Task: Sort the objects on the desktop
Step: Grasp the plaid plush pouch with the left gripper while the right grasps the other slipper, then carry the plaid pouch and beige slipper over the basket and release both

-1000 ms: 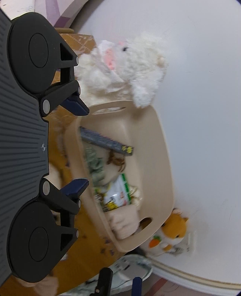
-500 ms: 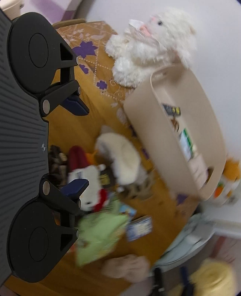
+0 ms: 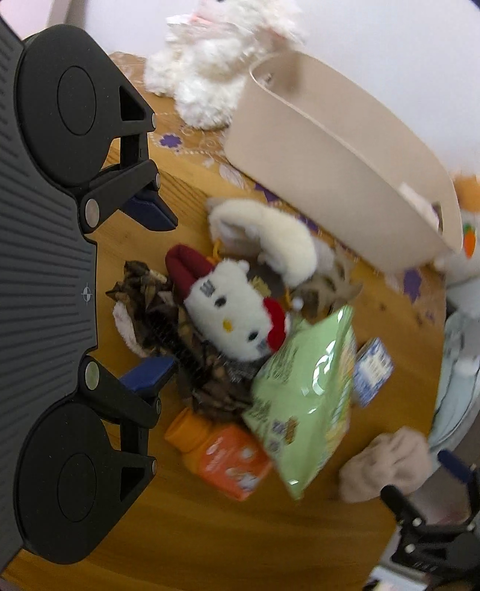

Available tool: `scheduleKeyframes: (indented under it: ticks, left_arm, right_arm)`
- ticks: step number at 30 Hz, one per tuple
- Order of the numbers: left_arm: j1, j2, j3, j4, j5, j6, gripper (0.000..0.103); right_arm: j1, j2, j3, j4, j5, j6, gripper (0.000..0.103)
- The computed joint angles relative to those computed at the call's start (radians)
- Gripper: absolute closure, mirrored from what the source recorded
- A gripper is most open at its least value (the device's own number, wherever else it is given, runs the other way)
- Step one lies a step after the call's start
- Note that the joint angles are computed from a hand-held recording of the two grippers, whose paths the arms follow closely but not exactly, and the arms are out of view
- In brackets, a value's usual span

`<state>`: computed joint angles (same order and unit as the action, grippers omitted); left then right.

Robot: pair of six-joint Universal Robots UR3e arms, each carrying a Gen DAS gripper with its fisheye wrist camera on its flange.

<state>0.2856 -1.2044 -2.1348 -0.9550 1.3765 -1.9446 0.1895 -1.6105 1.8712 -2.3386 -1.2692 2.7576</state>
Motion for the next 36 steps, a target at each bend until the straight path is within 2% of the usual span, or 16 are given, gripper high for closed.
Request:
scheduleKeyframes:
  ticks: [3,7,13,16,19,21,22,27,31,36]
  left_arm:
    - [-0.025,-0.019,-0.042,0.065,0.021,0.011,0.026]
    - [-0.052,-0.065,-0.031,0.062,0.031,-0.007,0.026]
    - [-0.104,-0.124,-0.058,0.161,0.035,-0.068,0.027]
    - [-0.123,-0.138,-0.069,0.170,0.036,-0.069,0.027]
    - [-0.121,-0.143,-0.080,0.171,0.028,-0.068,0.036]
    - [-0.113,-0.164,-0.048,0.117,0.016,-0.095,0.054]
    - [-0.115,-0.177,-0.029,0.089,0.016,-0.113,0.057]
    - [-0.111,-0.149,-0.062,0.099,0.008,-0.107,0.062]
    - [-0.082,-0.125,-0.067,0.071,-0.016,-0.104,0.064]
    - [-0.036,-0.054,-0.082,0.004,-0.061,-0.075,0.065]
  right_arm:
    - [0.030,0.022,0.011,-0.026,-0.023,0.022,0.000]
    - [0.074,0.048,0.029,-0.081,-0.063,0.063,0.000]
    - [0.111,0.084,0.036,-0.126,-0.088,0.111,0.000]
    - [0.119,0.096,0.040,-0.146,-0.084,0.126,0.000]
    - [0.120,0.101,0.044,-0.159,-0.074,0.142,0.002]
    - [0.117,0.103,0.043,-0.151,-0.064,0.145,0.010]
    - [0.114,0.102,0.043,-0.145,-0.056,0.141,0.015]
    - [0.098,0.086,0.067,-0.154,-0.030,0.134,0.036]
    - [0.070,0.055,0.100,-0.169,0.014,0.111,0.057]
    - [0.061,0.029,0.114,-0.168,0.036,0.093,0.065]
